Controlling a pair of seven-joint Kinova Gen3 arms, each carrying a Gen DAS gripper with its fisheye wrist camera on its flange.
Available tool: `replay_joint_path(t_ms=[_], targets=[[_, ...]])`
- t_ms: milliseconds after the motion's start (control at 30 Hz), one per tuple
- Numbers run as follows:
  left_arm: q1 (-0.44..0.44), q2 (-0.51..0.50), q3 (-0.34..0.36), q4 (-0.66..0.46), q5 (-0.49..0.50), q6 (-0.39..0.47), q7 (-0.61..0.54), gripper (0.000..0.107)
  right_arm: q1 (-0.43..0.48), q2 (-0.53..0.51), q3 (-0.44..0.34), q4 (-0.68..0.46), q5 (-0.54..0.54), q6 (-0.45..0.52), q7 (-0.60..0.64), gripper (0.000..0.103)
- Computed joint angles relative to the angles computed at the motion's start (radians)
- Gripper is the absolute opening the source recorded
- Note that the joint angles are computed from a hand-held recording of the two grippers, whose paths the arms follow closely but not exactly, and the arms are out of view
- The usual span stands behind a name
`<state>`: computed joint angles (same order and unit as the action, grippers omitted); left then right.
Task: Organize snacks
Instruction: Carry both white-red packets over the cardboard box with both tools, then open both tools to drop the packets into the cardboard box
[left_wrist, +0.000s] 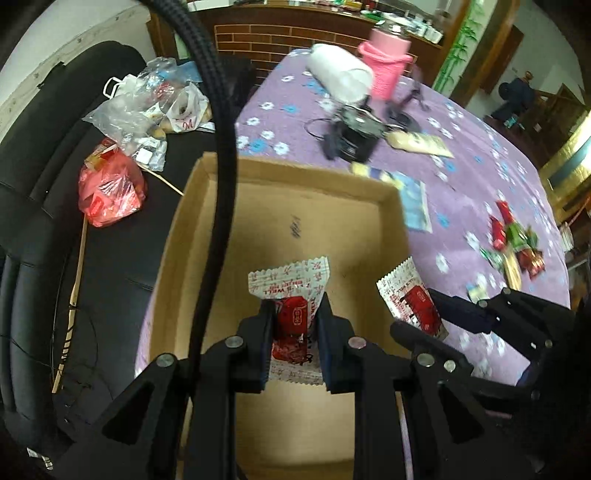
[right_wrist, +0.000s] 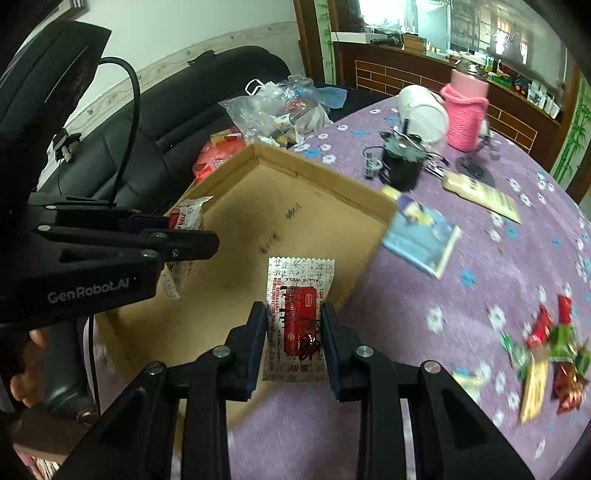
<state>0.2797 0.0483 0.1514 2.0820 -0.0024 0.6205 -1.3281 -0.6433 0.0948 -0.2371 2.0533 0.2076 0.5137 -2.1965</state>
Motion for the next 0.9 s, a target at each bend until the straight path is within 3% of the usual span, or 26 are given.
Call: replay_joint_path(t_ms=[333,700,833,900], targets=[[-0.026,0.176,-0.029,-0.111,0.007,0.001,-0.024,0.024,-0.022,0.159,0.063,-0.115,0.031,-0.006,-0.008,0.028],[0.004,0.237,-0.047,-0.185,-0.028,0.04,-0.012,0.026,-0.022,0.205,0.096,-0.145,0.016,-0.017,0.032,0.032],[0.007,0.241,-0.047,-0.19,-0.033,0.047,-0.008,0.028,-0.052,0.199,0.118,-0.144,0.051,-0.008,0.005,0.057],[0.008,0.237,-0.048,-0.187,-0.036,0.047,-0.004,0.035,-0.059,0.185,0.123,-0.131,0.068,-0.02,-0.013,0.057]])
